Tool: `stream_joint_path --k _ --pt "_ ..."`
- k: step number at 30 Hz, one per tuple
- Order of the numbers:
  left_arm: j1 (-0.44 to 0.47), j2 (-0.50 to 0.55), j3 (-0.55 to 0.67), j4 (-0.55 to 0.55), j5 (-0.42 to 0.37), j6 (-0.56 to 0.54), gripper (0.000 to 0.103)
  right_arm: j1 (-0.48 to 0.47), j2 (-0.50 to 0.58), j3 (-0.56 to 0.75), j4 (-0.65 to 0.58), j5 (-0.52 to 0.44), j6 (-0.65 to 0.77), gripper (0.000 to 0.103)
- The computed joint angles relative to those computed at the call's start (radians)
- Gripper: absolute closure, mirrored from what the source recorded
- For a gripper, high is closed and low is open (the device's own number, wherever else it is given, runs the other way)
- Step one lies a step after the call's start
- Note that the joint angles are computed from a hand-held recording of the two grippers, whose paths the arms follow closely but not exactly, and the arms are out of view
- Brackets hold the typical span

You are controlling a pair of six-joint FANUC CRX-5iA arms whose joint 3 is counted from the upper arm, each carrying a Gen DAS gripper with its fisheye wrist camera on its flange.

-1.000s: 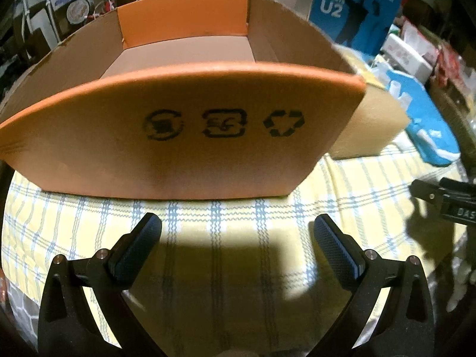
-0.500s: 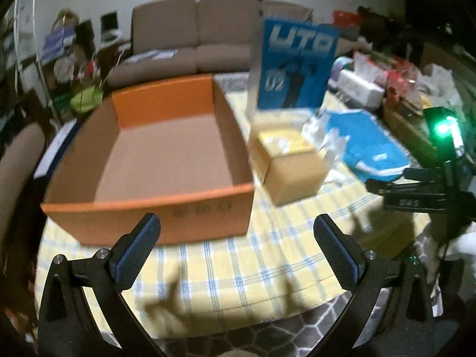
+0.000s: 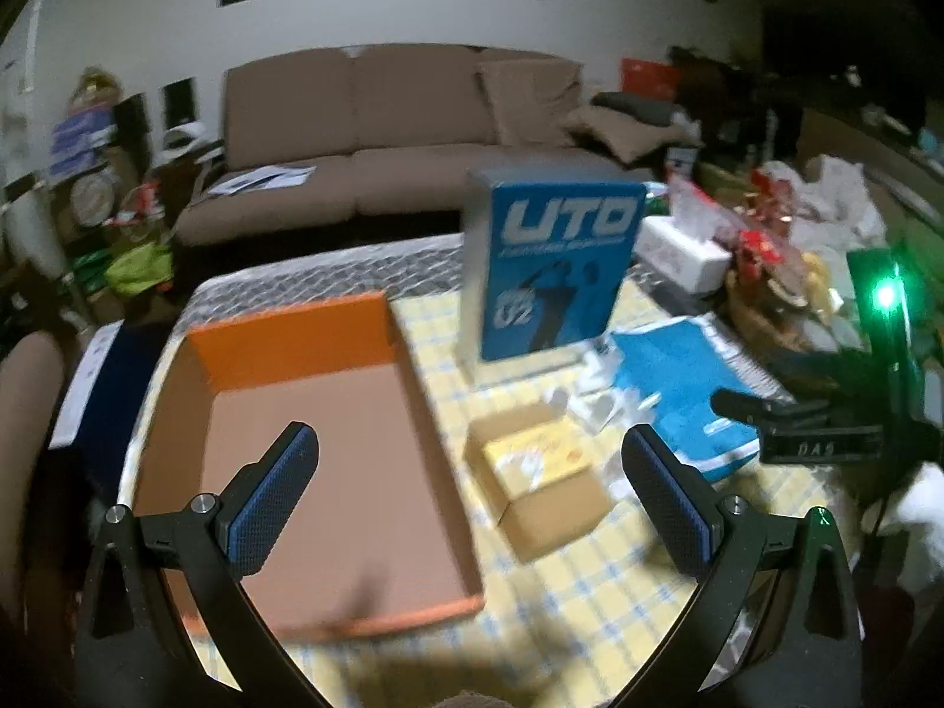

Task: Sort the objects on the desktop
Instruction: 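Move the right gripper toward the blue UTO box, then grasp the blue UTO box with the right gripper and lift it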

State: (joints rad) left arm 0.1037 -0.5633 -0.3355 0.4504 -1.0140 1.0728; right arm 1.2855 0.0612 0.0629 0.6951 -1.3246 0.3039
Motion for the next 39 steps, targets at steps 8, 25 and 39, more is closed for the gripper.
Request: stream_joint_path --k 8,25,39 --pt "-0.094 0.195 0.148 -0.037 0.078 -0.083 0.0 -0.119 -0.015 0.057 0.008 0.119 0.167 0.0" --pt "-0.125 0.472 0.286 0.049 0.12 -0.275 0.0 -0.283 0.036 0.084 -0.044 0.436 0.491 0.0" --pt "-0.157 0.575 0.36 0.089 0.131 -0.373 0.002 -0.377 0.08 0.119 -0.187 0.59 0.638 0.001"
